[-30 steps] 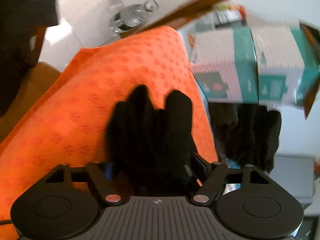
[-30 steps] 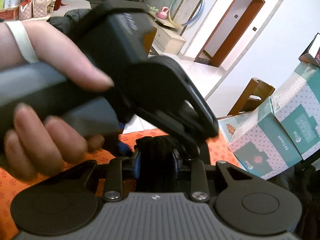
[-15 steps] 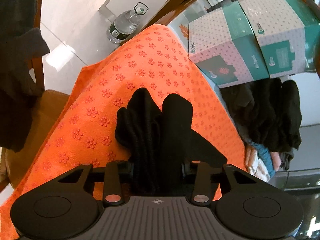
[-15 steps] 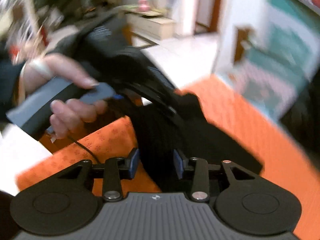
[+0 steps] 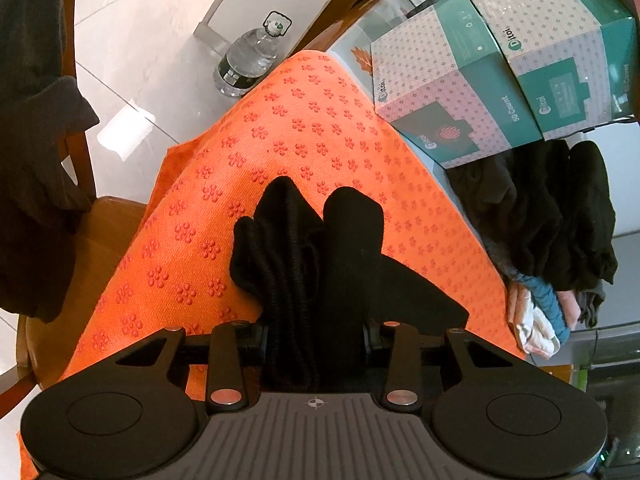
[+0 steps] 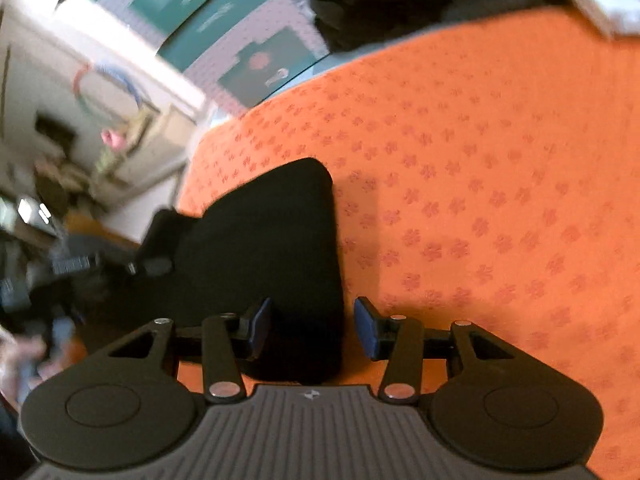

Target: Fold clothes

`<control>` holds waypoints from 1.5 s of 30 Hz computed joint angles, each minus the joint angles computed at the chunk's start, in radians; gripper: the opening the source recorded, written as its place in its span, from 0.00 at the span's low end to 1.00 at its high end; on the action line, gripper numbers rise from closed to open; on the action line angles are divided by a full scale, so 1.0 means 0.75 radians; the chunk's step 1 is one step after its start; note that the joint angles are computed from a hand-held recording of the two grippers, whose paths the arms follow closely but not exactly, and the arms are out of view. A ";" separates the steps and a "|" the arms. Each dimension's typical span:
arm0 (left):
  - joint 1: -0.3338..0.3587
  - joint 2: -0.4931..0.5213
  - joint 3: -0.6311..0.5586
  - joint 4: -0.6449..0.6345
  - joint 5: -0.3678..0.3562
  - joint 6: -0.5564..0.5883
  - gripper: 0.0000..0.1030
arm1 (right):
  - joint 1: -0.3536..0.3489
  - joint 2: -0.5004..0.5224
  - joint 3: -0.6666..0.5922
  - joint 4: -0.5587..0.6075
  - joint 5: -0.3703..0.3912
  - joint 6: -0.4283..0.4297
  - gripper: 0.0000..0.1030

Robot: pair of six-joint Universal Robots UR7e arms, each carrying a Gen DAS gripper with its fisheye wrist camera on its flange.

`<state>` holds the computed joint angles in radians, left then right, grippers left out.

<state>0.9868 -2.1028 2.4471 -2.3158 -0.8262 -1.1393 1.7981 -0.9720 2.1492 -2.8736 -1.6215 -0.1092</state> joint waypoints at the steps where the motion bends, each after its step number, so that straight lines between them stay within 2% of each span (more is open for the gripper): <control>1: -0.008 -0.004 0.005 0.001 0.009 -0.004 0.40 | -0.018 0.015 0.001 -0.017 0.037 0.019 0.50; 4: -0.035 -0.012 0.013 0.018 0.038 -0.024 0.40 | -0.051 0.061 -0.003 -0.047 0.098 0.080 0.49; 5: -0.046 -0.014 0.013 0.029 0.049 -0.029 0.40 | -0.053 0.073 -0.006 -0.059 0.108 0.092 0.44; 7: -0.076 -0.021 0.010 0.060 0.073 -0.038 0.38 | -0.034 0.067 0.001 -0.079 0.099 0.062 0.23; 9: -0.126 -0.027 -0.001 0.115 0.107 -0.058 0.38 | -0.009 0.053 0.010 -0.095 0.080 0.029 0.19; 13: -0.244 -0.006 -0.045 0.228 0.175 -0.117 0.37 | 0.011 -0.024 0.022 -0.092 0.092 0.036 0.18; 18: -0.367 0.094 -0.102 0.221 0.219 -0.161 0.37 | -0.007 -0.190 0.025 -0.011 0.141 0.017 0.18; 21: -0.412 0.205 -0.139 0.138 0.216 -0.155 0.37 | -0.036 -0.299 0.001 0.081 0.157 -0.015 0.18; 24: -0.429 0.345 -0.165 -0.054 0.189 -0.090 0.38 | -0.070 -0.396 -0.040 0.182 0.172 -0.047 0.18; 31: -0.430 0.725 -0.296 -0.454 0.131 0.029 0.38 | -0.156 -0.504 -0.258 0.450 0.187 -0.150 0.18; 37: -0.412 1.014 -0.498 -0.738 0.134 0.188 0.38 | -0.189 -0.452 -0.571 0.632 0.247 -0.225 0.18; 42: -0.389 1.182 -0.706 -0.858 0.164 0.372 0.38 | -0.177 -0.320 -0.862 0.731 0.294 -0.247 0.18; 45: -0.372 1.256 -0.830 -0.873 0.180 0.465 0.38 | -0.167 -0.223 -1.029 0.779 0.310 -0.245 0.18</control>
